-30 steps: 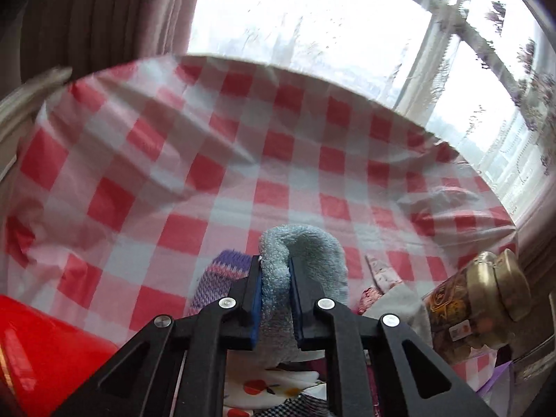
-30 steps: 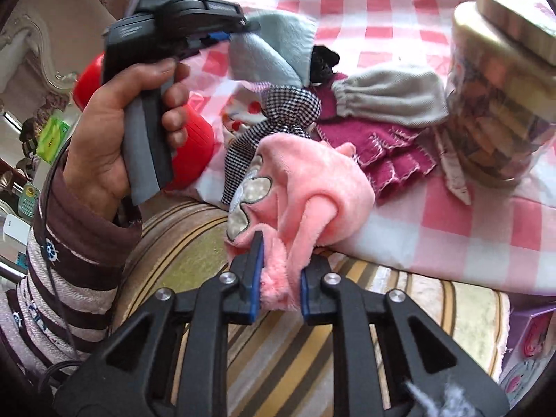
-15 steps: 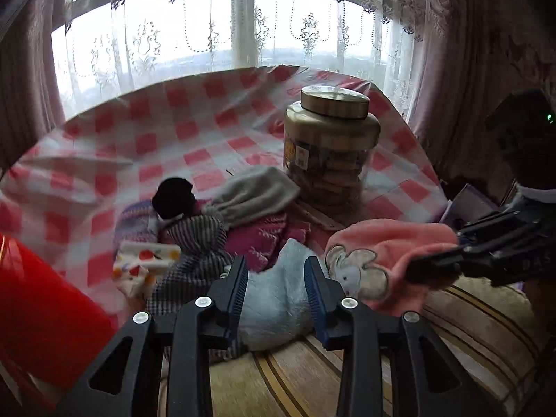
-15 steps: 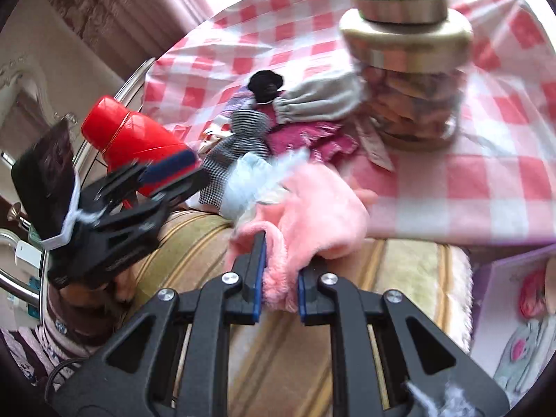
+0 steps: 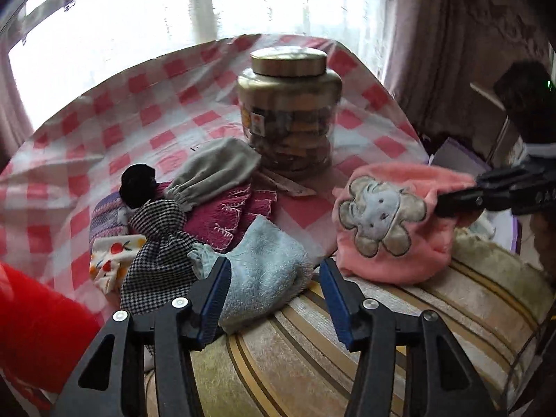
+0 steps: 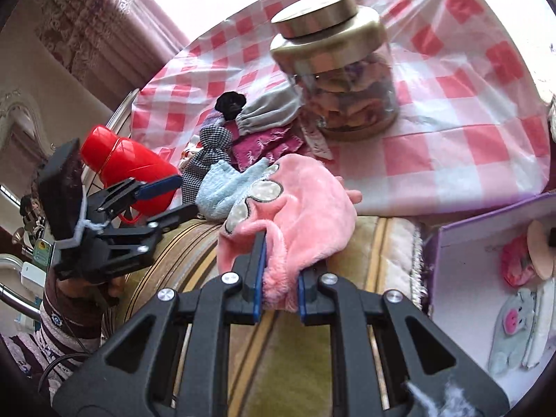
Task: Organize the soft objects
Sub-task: 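Drop the light blue towel in the box with left tool while right drops pink pouch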
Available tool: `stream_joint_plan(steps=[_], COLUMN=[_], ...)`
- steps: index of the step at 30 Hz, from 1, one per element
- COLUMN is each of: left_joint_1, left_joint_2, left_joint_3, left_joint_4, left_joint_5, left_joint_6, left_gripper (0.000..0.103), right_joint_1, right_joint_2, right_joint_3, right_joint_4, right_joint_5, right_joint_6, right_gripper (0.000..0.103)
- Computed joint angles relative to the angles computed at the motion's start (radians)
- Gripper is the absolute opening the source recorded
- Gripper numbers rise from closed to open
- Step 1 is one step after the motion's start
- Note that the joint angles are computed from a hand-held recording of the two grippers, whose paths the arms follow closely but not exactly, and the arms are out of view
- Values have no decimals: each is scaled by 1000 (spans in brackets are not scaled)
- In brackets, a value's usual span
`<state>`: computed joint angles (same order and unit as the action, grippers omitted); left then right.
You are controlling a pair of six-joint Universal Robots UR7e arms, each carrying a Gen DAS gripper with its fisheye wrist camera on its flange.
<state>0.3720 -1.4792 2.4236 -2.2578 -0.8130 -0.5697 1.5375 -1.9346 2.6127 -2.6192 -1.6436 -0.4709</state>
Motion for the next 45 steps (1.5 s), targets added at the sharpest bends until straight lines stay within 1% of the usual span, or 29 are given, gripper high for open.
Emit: stream_joint_plan(steps=[1,3,6,8,9,10,11,14,17,18,20,21,22,23,24,25,26,27,29,31,35,39,42,45], left_joint_1=[21,53,85,113,127,143,158,177,176,164,147,150,152,161,161,153,146,151,165,173,159,165,176,193], left_joint_2=[35,72,125,156,169,181,181,111,27,17,56,62,55,45,52,72,91,108,130,160,260,398,522,643], left_joint_3=[-19,-38,-66,-81,-87,-98,-113,-133,-154,-166,-205,-213,-216,-209,-210,-221,-235,-251,-265,-282,-335,-405,-467,-534], left_joint_4=[10,16,61,59,52,57,69,-7,-108,-95,25,49,31,-29,-49,-27,3,22,-16,-73,-156,-238,-254,-213], left_joint_5=[-14,-27,-26,-39,-39,-38,-48,-125,-247,-248,-163,-160,-198,-266,-292,-275,-260,-279,-357,-435,-544,-675,-771,-852], left_joint_6=[29,75,123,167,185,188,177,147,80,52,4,-24,-56,-55,-42,-28,-37,-59,-60,-31,25,79,102,117], left_gripper=[42,38,38,38,32,7,8,7,7,7,7,7,7,7,7,7,7,7,7,7,7,7,7,7], right_joint_1=[-14,-44,-88,-111,-122,-132,-139,-160,-187,-196,-216,-228,-241,-258,-279,-302,-329,-356,-425,-499,-687,-895,-1052,-1200], right_joint_2=[-22,-66,-117,-139,-144,-149,-152,-186,-211,-220,-240,-256,-275,-297,-319,-341,-365,-386,-437,-488,-593,-688,-737,-768], right_joint_3=[1,3,3,4,5,5,5,4,1,1,-1,-2,-2,-3,-4,-6,-9,-12,-20,-28,-53,-87,-112,-132], right_joint_4=[14,37,66,79,83,87,93,118,130,135,146,155,165,181,197,212,229,243,286,331,435,562,654,743], right_joint_5=[7,20,36,44,49,52,58,79,98,104,118,125,133,142,153,163,174,185,220,256,347,447,512,574], right_joint_6=[-7,-20,-37,-43,-47,-49,-49,-69,-82,-87,-97,-104,-112,-123,-134,-143,-156,-168,-202,-240,-335,-451,-547,-642], right_gripper=[18,18,18,18,18,18,18,18,18,18,18,18,18,18,18,18,18,18,18,18,18,18,18,18])
